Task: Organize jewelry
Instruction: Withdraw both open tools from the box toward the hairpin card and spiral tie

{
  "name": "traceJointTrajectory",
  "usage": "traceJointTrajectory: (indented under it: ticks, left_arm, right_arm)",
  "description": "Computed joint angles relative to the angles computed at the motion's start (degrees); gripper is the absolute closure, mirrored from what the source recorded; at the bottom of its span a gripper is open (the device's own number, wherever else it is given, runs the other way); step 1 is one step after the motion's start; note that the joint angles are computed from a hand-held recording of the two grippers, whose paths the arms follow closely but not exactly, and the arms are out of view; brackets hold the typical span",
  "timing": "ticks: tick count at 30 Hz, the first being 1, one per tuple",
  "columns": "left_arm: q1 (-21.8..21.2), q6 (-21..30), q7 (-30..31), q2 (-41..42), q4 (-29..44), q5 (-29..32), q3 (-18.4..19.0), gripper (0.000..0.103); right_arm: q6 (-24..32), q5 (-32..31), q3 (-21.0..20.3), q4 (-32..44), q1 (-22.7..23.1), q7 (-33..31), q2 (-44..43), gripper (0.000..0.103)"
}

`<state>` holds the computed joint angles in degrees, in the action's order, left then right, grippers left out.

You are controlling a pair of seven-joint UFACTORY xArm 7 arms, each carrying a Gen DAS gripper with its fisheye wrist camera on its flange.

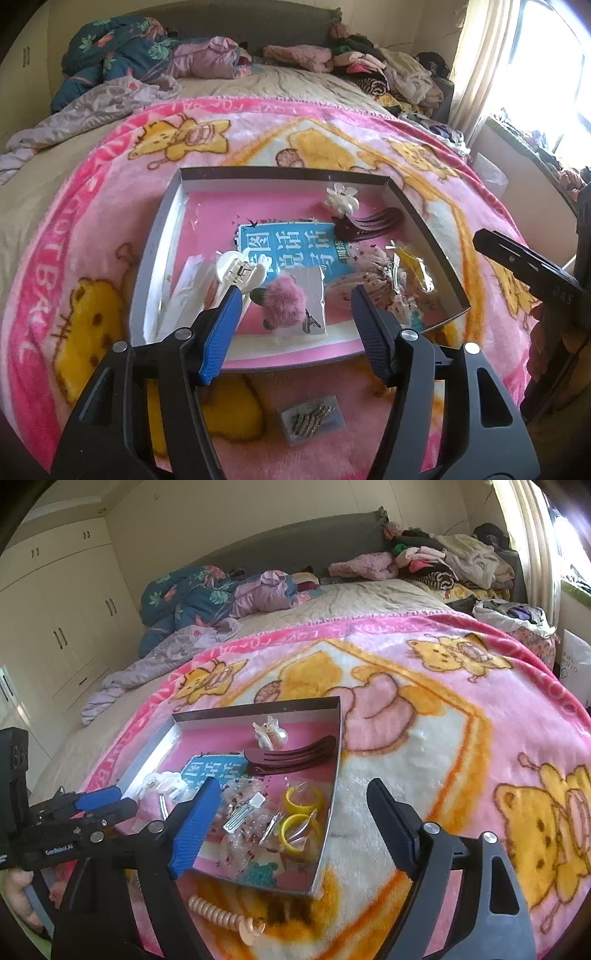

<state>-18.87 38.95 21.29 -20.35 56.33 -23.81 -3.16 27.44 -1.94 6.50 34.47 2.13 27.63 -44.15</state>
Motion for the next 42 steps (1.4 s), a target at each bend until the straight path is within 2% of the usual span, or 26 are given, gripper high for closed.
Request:
traceJointTrajectory:
  ticks: [1,5,7,9,12,16,42]
  left_arm:
    - [0.0,0.0,0.0,-0.5,-0.2,0.1,0.0,0.045]
    - [0.0,0.1,0.1,-2.2,-0.8,0.2,0.3,0.041]
    - [0.0,0.1,-0.1,-3.3,-1.3,0.3,0.4,0.031]
    - [-0.2,0.1,0.1,-4.4,-1.9,0.3,0.7,0.029]
    - [-0.4,0.2,0.1,-5.7,-2.6,0.4,0.9,0.019]
    - [-0.6,0.4,-0.1,-7.9,-3.9,0.8,1.2,0.013]
    - [0.7,3.3,-1.1,-18.4,-13.9,3.9,3.3,0.012]
  right_arm:
    - [0.3,-0.1,0.2,-0.1,-0.1,0.2,-0.7,0.023]
    - [1.7,-0.4,0.9,-0.3,0.0,0.7,-2.8,0.022]
    - [2.5,-0.6,1.4,-0.3,0.0,1.0,-3.6,0.022]
    - [3.4,-1.0,1.9,-0.2,0.0,1.4,-4.5,0.022]
    - [4.7,-1.4,2.6,-0.4,0.2,2.0,-6.1,0.022]
    - [6.5,-1.9,3.5,-0.7,0.6,2.6,-8.4,0.021]
    - [14.9,-2.6,7.1,-4.2,6.5,4.2,-14.8,0.021]
